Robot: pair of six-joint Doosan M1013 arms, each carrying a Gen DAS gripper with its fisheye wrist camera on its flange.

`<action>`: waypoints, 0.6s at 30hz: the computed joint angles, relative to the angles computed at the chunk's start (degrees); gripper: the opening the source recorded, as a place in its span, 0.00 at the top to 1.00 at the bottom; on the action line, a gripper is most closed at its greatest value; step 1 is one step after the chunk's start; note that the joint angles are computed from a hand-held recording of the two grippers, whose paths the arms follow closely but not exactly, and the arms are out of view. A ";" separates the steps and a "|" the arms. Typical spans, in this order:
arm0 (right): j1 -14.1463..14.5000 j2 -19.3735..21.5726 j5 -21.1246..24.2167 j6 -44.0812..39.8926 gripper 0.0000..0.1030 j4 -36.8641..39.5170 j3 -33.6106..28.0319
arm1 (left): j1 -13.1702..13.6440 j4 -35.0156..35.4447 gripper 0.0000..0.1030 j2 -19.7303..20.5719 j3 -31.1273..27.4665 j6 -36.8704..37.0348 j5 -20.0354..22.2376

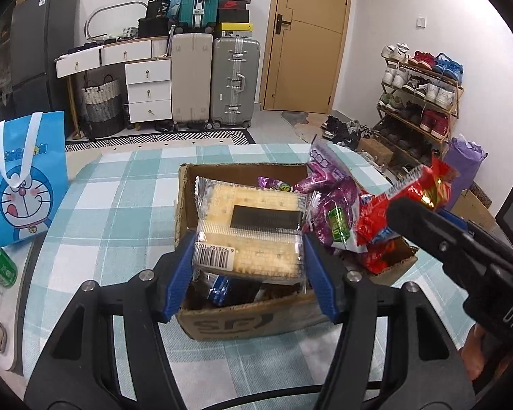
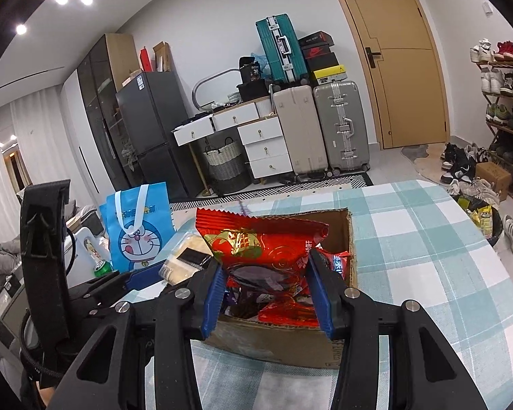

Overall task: Organize snacks
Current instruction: 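Lift the cracker pack and Oreo pack and carry both over the box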

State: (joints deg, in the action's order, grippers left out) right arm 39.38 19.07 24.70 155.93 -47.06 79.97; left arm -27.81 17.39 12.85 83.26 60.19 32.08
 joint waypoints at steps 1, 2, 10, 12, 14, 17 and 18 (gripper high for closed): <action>-0.15 0.14 0.21 -0.58 0.56 0.57 -0.27 | 0.04 0.12 0.43 0.40 -0.43 0.19 0.15; -0.26 0.33 0.41 -1.05 0.56 1.01 -0.53 | 0.11 -0.08 0.43 0.73 -0.78 0.56 0.30; -1.05 2.31 2.56 -6.91 0.56 7.56 -2.65 | 1.35 -2.48 0.43 2.23 -1.58 3.44 1.49; -1.10 2.81 3.00 -7.95 0.56 8.66 -3.12 | 1.19 -0.93 0.43 2.23 -1.24 3.15 1.15; -1.22 3.33 3.48 -9.51 0.56 10.12 -3.65 | 1.03 -0.23 0.43 2.32 -1.06 3.31 1.17; -1.56 4.12 4.12 -13.13 0.56 13.10 -4.59 | 0.87 0.36 0.42 2.19 -0.59 3.14 0.98; -1.60 4.25 4.17 -14.04 0.56 13.87 -4.78 | 0.92 -0.15 0.43 2.13 -0.43 3.59 0.80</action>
State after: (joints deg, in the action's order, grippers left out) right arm 37.77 23.32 28.87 141.88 -33.19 75.19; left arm -26.88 17.24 14.97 82.83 63.78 32.88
